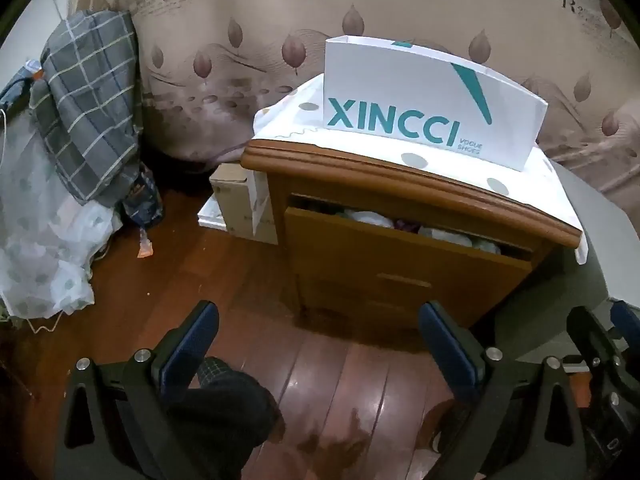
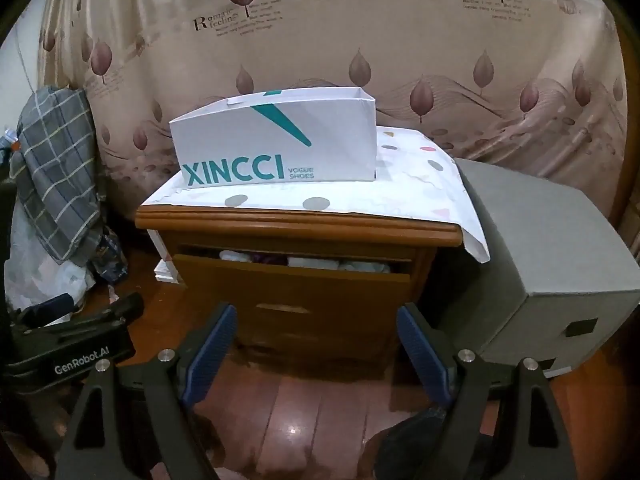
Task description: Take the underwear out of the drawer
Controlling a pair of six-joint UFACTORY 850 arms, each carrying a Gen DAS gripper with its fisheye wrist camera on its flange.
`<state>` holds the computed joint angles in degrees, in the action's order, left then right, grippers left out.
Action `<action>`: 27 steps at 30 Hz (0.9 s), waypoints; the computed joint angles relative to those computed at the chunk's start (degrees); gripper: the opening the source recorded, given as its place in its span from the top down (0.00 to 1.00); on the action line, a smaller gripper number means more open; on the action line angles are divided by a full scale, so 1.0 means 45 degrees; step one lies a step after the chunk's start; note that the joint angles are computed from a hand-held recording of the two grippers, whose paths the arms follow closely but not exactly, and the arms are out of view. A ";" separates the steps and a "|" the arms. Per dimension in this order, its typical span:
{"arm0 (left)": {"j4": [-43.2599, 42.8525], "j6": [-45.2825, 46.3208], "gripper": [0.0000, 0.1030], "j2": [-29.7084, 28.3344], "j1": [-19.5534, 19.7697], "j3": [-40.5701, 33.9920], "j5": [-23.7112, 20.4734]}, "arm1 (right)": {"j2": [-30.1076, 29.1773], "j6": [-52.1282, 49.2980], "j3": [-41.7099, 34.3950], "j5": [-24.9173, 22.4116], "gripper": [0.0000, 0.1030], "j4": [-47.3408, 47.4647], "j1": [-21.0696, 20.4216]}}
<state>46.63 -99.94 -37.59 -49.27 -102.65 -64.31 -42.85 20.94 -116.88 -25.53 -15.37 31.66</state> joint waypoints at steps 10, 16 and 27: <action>-0.0581 0.0178 0.05 -0.0164 0.0110 -0.0233 -0.0217 | -0.0041 -0.0031 -0.0092 -0.0107 0.18 0.0144 -0.0024; -0.0681 0.0126 0.05 -0.0117 0.0137 -0.0141 -0.0157 | -0.0155 -0.0478 -0.0284 -0.0274 0.18 0.0677 -0.0066; -0.0725 0.0055 0.05 0.0000 0.0151 0.0062 -0.0016 | -0.0176 -0.0521 -0.0264 -0.0267 0.18 0.0676 -0.0027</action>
